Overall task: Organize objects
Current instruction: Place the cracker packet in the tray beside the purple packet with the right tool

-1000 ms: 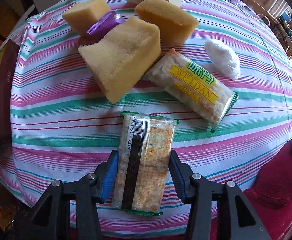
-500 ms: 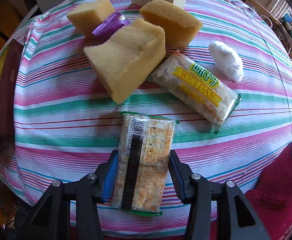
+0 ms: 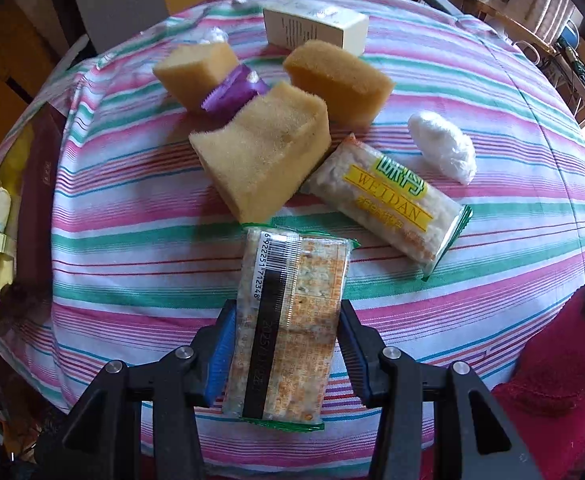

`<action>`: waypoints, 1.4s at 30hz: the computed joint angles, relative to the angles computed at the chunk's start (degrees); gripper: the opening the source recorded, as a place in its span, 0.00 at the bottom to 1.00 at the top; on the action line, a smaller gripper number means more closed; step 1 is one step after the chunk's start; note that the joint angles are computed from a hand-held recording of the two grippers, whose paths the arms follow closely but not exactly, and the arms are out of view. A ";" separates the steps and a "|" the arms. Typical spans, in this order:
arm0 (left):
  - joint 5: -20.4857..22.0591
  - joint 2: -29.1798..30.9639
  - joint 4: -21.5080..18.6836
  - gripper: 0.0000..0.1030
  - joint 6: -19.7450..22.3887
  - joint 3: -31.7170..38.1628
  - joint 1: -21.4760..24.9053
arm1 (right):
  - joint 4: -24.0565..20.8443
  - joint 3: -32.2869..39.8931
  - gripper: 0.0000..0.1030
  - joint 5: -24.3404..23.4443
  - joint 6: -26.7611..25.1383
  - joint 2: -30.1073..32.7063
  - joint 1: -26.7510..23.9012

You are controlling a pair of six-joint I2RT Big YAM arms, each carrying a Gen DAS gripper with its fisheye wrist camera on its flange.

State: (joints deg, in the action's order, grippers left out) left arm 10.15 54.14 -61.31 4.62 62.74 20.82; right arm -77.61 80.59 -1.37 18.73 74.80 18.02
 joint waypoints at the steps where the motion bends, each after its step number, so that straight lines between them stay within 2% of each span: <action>1: 0.45 -0.41 0.46 0.51 0.01 0.06 0.57 | 0.97 -0.39 0.47 -0.89 0.06 -1.08 0.06; 3: 0.94 -0.95 1.56 0.51 -0.21 0.27 1.80 | 2.18 -0.24 0.47 -0.27 2.37 -2.77 3.63; 5: 1.36 -1.19 2.56 0.51 -1.29 0.60 3.11 | 3.54 0.91 0.47 -0.46 1.83 -3.40 5.49; 7: 1.56 -1.29 3.32 0.51 -2.26 0.89 4.41 | 6.02 4.01 0.47 0.22 1.78 -1.55 9.54; 10: 1.56 -1.33 3.60 0.53 -3.06 1.07 5.67 | 10.60 10.94 0.47 -0.55 0.49 4.71 15.44; 14: 2.36 -1.40 3.30 0.55 -3.10 0.96 7.56 | 10.06 22.16 0.47 -0.90 -3.63 14.45 21.33; 17: 2.61 -2.05 3.41 0.61 -2.94 0.32 8.62 | 7.42 30.32 0.47 -1.32 -6.60 22.37 24.80; 20: 2.61 -2.41 3.51 0.64 -3.19 -0.33 9.74 | 2.77 39.17 0.47 0.90 -8.83 30.65 27.96; 24: 3.24 -2.27 3.45 0.64 -3.63 -0.61 10.83 | -6.11 53.04 0.47 3.32 -8.82 43.03 30.37; 27: 4.11 -2.10 3.49 0.64 -3.36 -0.66 11.38 | -11.54 60.63 0.47 4.23 -7.83 49.44 31.95; 30: 3.98 -2.17 3.96 0.64 -3.37 -0.83 11.61 | -10.53 60.97 0.48 -1.84 -7.61 50.22 33.01; 33: 3.69 -1.99 4.15 0.65 -3.55 -0.82 11.84 | -7.19 57.81 0.51 -6.50 -6.81 48.67 33.31; 37: 2.85 -2.29 4.42 0.66 -3.65 -1.09 11.36 | -1.66 50.83 0.58 -6.49 -4.84 44.28 32.91; 42: 1.74 -2.91 4.79 0.68 -3.09 -1.49 10.19 | 4.94 42.39 0.58 -4.49 -3.41 38.14 32.38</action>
